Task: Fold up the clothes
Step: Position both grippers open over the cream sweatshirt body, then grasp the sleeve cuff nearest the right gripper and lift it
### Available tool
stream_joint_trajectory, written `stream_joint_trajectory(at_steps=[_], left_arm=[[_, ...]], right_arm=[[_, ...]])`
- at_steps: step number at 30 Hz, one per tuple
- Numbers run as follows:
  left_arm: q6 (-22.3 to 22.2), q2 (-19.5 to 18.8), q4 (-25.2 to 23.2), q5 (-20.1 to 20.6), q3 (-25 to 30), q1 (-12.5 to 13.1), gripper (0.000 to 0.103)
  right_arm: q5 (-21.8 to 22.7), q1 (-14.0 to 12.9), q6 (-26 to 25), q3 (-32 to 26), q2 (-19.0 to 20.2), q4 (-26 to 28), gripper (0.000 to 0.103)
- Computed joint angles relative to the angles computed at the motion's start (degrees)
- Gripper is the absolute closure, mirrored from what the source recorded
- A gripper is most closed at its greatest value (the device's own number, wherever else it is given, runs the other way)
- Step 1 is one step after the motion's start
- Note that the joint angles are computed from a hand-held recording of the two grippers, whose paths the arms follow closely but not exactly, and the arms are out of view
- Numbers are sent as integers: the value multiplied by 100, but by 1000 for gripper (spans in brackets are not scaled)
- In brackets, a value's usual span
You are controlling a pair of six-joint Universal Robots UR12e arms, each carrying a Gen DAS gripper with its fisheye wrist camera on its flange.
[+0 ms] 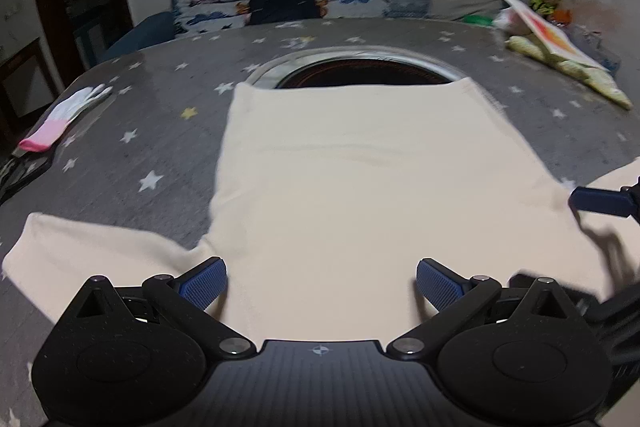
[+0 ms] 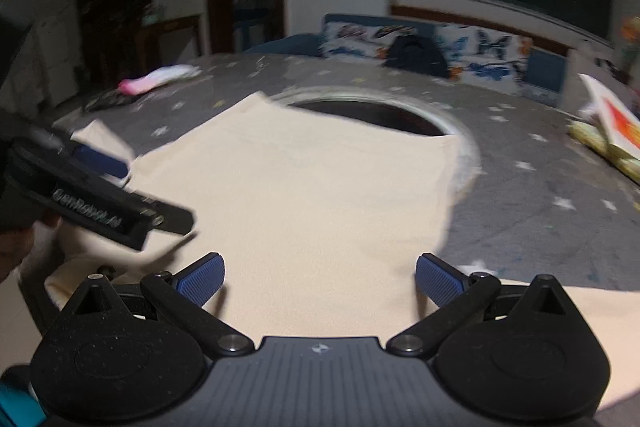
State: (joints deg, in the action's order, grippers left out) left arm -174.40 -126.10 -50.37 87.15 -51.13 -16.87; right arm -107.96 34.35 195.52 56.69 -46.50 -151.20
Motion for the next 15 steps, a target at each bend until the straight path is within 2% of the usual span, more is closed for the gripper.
stream_joint_trajectory(at_steps=[2, 6, 12, 15], left_arm=[[32, 6, 8, -132, 1, 4, 0], [155, -3, -60, -395, 48, -5, 0], [421, -28, -140, -787, 120, -47, 0], [549, -42, -207, -988, 153, -73, 0]], right_arm=[[-160, -11, 179, 156, -109, -29, 0], [-855, -56, 786, 528, -352, 53, 3], [-1716, -165, 1809, 1244, -829, 307, 12], [-2150, -197, 2213, 1526, -1029, 541, 20]])
